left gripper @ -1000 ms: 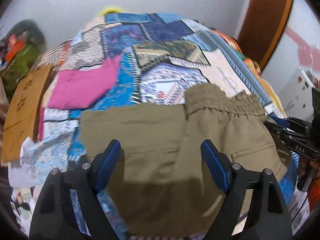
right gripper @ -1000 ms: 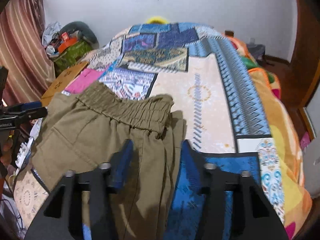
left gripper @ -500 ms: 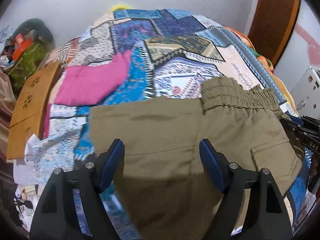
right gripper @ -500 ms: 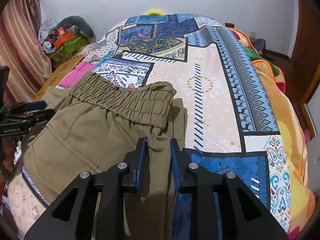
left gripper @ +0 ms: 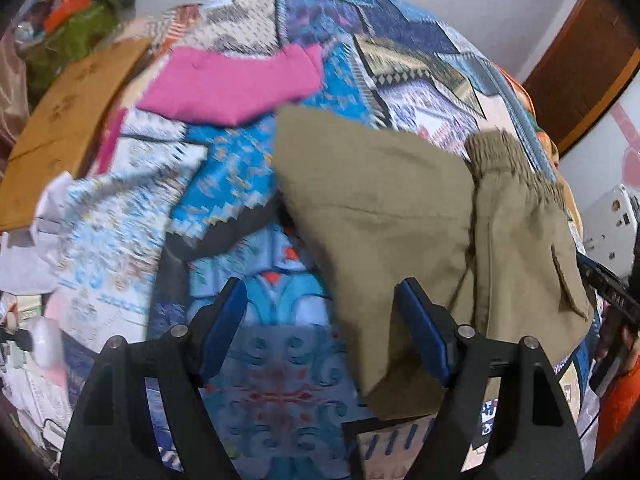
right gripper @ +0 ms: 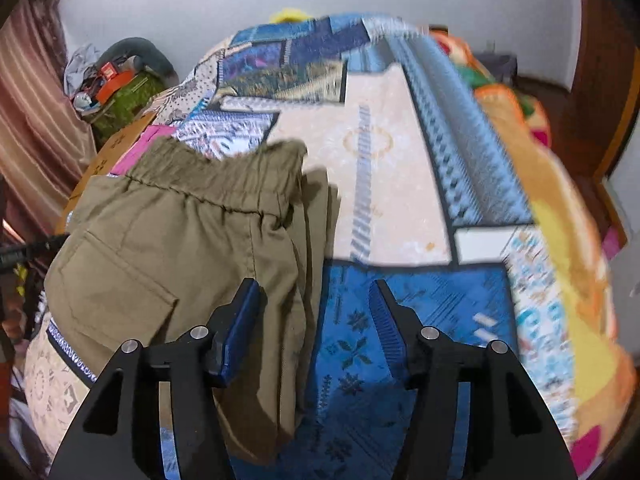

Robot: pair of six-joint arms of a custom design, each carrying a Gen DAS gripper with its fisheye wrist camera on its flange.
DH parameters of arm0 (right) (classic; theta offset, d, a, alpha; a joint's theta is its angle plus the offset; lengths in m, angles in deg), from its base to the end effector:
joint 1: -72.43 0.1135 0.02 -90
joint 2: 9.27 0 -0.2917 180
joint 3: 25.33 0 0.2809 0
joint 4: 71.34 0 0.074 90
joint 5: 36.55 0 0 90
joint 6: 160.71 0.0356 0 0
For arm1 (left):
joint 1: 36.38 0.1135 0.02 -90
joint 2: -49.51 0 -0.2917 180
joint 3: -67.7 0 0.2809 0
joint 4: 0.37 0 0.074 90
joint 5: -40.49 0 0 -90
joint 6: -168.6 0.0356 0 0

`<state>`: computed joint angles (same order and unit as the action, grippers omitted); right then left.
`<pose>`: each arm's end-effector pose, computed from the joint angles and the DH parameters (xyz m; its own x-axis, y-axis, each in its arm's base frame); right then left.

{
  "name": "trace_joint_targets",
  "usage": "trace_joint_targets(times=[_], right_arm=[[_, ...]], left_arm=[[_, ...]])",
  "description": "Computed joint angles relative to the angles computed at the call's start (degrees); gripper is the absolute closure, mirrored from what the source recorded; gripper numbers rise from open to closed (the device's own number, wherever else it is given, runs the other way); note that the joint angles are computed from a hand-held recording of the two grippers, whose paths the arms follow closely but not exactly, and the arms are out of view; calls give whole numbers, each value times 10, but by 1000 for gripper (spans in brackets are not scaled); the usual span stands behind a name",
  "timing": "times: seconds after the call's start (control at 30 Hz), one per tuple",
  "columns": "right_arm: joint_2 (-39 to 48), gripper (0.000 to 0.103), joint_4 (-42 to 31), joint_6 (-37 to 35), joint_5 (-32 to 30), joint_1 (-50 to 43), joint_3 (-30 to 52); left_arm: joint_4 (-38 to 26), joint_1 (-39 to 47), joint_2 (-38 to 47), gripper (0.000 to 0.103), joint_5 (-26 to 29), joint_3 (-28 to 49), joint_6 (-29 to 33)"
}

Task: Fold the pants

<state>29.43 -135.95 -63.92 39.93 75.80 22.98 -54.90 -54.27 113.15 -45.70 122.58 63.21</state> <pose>0.1309 0.0160 0.2538 -0.8346 0.0660 -0.5469 -0.0930 0.9617 0.2580 0.2061 -0.0690 0.2343 -0.9085 0.0150 -0.4176 0.0973 0.9795 -0.1765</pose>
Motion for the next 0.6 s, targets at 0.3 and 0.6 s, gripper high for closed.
trace_joint_targets(times=[0.3, 0.6], right_arm=[[51, 50, 29, 7, -122, -66, -9], [64, 74, 68, 35, -89, 8, -7]], left_arm=[[41, -14, 34, 24, 15, 11, -21], [44, -45, 36, 86, -16, 27, -23]])
